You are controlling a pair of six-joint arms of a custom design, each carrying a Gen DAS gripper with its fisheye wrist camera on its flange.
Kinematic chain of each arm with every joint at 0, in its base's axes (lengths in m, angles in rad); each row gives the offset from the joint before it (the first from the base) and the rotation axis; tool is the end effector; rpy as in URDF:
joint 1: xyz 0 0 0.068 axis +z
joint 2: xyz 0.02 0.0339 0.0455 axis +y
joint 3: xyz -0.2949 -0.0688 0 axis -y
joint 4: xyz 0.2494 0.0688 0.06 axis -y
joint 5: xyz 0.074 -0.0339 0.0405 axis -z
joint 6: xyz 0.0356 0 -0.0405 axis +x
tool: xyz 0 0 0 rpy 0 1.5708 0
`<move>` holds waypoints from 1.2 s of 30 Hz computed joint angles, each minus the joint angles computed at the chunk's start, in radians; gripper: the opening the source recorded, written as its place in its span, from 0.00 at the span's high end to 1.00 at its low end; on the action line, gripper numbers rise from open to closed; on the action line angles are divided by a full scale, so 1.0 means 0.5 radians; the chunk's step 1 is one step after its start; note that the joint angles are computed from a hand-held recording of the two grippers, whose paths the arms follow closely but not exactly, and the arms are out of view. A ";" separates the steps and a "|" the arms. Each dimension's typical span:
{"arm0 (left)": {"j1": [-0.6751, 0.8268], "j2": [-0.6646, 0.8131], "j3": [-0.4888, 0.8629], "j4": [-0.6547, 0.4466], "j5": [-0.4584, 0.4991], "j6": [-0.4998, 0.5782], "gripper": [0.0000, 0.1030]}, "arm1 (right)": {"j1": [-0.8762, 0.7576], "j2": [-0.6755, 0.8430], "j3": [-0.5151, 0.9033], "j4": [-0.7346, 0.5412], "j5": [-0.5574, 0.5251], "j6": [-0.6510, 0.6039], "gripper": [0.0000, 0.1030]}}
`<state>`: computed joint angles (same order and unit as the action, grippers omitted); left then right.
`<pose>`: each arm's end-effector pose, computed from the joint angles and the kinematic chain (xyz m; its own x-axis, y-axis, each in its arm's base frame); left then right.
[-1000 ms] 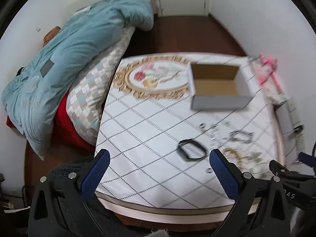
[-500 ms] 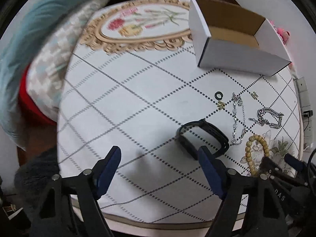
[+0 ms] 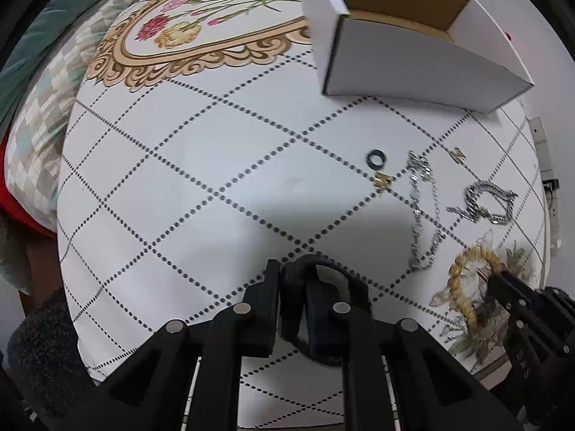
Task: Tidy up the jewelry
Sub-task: 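Grasp the black watch band with the left gripper while the right grasps the wooden bead bracelet, then carry both items into the white box and open both grippers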
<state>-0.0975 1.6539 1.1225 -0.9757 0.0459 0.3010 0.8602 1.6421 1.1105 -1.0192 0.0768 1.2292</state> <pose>0.2953 -0.0305 0.2234 -0.9189 0.3875 -0.0744 0.3901 0.9204 -0.0249 0.1903 0.2170 0.2235 -0.9296 0.3600 -0.0790 0.3616 0.9323 -0.0069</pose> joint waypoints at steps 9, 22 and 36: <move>-0.046 -0.270 0.099 -0.238 0.128 0.024 0.91 | 0.078 -0.185 0.025 0.041 0.026 0.185 0.91; -0.065 -0.232 0.682 -0.475 0.335 -0.025 0.91 | -0.206 -0.482 0.354 -0.197 0.183 -0.156 0.91; -0.247 0.531 1.656 -0.550 0.288 -0.193 0.91 | -0.891 0.103 1.227 -0.191 -0.028 -0.929 0.91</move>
<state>-0.2211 1.9196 1.9505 -1.2505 0.1897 0.2046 0.4145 1.6936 1.7241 -1.1148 0.0627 0.7649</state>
